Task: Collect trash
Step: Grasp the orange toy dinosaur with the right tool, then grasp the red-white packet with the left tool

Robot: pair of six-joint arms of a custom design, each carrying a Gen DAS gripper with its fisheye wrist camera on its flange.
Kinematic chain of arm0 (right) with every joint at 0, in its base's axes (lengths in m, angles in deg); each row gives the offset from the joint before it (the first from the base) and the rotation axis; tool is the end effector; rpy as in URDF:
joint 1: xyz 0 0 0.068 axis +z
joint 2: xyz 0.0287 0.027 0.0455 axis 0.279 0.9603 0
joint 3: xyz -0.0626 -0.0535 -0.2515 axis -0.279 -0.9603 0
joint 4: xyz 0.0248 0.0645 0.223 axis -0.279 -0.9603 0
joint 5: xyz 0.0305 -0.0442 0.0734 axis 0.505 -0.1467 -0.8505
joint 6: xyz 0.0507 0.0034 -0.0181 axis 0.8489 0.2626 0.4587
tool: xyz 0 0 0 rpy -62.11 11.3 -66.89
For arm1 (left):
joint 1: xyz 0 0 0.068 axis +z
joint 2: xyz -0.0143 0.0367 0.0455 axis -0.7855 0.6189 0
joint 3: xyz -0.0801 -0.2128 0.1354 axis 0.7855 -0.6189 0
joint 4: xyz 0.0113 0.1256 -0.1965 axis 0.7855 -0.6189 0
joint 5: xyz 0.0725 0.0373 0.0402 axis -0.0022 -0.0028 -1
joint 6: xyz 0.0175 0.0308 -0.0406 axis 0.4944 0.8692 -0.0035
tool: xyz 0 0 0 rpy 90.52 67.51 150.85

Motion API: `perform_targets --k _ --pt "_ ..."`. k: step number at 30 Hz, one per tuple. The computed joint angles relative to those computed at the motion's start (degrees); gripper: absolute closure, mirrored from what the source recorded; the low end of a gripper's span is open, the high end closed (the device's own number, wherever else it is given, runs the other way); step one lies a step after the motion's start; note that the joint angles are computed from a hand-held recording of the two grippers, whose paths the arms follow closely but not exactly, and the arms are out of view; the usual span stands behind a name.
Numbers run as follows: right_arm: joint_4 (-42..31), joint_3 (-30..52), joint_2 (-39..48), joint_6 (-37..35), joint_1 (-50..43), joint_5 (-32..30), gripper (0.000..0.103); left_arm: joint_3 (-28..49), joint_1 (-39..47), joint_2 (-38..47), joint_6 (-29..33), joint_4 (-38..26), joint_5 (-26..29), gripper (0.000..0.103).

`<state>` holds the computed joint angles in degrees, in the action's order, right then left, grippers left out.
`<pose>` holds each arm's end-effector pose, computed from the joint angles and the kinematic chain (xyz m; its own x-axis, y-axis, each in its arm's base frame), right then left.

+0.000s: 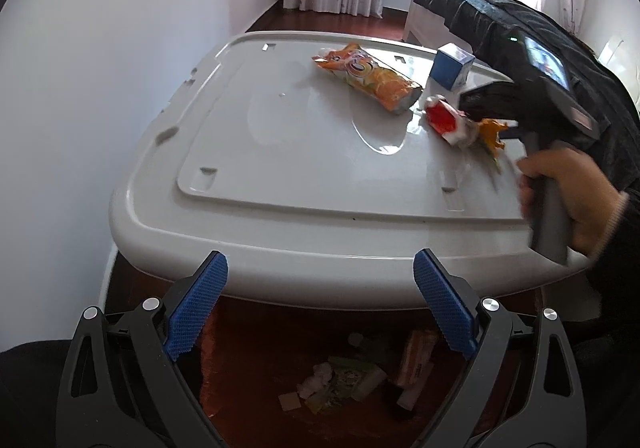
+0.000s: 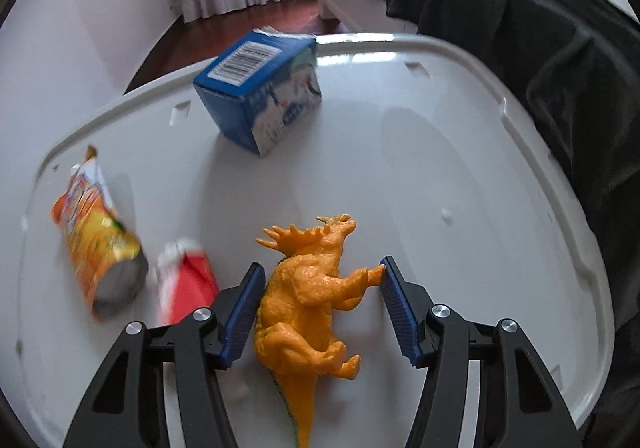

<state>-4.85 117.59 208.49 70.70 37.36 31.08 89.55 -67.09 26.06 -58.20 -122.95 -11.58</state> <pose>0.4207 0.1616 0.2051 -0.8869 -0.1524 -0.4360 -0.1930 0.9799 0.0502 0.1595 -0.0308 0.2445 -0.7223 -0.3705 -0.5839 -0.4213 0.9054 -0.0533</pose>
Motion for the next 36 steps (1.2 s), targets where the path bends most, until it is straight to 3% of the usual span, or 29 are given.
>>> perform_targets --k 7,18,27,31,36 --pt "4.0 -16.2 -10.7 -13.9 -5.1 -5.6 0.044 -0.8 -3.4 4.0 -0.8 4.1 -3.8 0.011" --pt "19.5 -35.1 -20.7 -21.1 -7.0 -8.4 0.043 1.9 -7.8 14.1 1.1 8.7 -5.7 0.011" --pt "2.7 -19.7 -14.7 -13.4 -16.4 -23.3 0.045 14.5 -4.9 28.4 8.1 15.5 -3.5 0.011" --pt "0.3 -14.5 -14.5 -11.2 -20.4 -26.8 0.045 25.9 -3.3 39.8 8.4 16.5 -2.3 0.011" --pt "-0.3 -9.9 -14.0 -8.1 -24.3 -30.8 0.05 40.6 -3.4 52.3 5.5 12.6 -3.5 0.011"
